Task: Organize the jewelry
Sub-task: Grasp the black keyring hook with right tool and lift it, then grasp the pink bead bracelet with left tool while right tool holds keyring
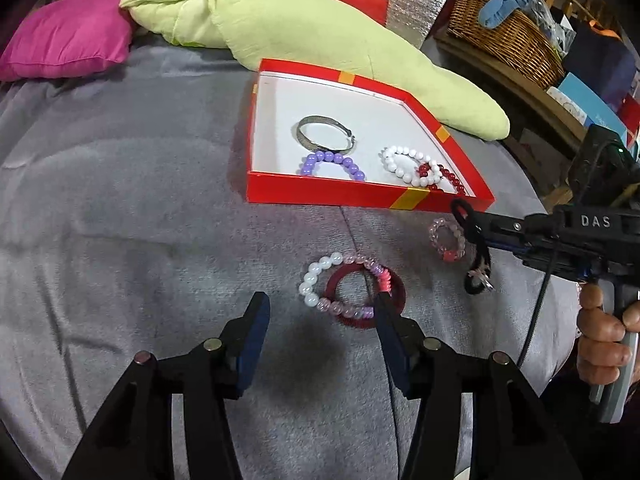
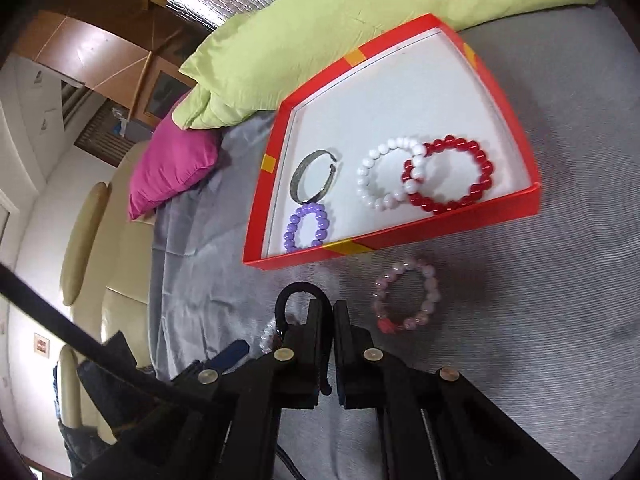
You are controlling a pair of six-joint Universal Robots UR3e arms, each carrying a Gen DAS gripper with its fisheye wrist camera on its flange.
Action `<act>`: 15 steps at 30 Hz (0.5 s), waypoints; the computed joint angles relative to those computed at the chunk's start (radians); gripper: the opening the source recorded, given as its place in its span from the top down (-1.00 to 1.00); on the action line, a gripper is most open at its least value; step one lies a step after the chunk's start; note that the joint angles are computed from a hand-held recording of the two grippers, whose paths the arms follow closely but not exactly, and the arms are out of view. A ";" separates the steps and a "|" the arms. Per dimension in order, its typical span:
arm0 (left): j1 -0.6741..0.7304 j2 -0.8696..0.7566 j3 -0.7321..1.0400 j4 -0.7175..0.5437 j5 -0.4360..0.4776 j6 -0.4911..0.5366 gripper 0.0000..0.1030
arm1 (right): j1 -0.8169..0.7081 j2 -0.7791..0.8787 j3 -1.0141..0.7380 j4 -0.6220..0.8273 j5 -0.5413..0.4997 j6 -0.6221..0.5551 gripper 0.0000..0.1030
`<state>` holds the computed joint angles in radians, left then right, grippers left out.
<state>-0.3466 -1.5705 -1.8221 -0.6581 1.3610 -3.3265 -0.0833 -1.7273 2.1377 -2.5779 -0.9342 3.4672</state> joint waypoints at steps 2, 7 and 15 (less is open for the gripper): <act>-0.005 -0.021 0.019 0.002 -0.004 0.006 0.05 | -0.022 -0.036 0.013 0.034 -0.012 -0.025 0.88; -0.007 -0.045 0.040 -0.007 0.012 0.012 0.59 | -0.118 -0.137 0.060 0.102 -0.002 -0.080 0.88; -0.036 -0.021 0.030 0.037 0.045 0.070 0.88 | -0.252 -0.232 0.097 0.202 0.030 -0.138 0.88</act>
<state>-0.3822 -1.5914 -1.7917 -0.6207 1.4056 -3.2565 -0.3357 -1.9592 2.2343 -2.3756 -0.9042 3.3296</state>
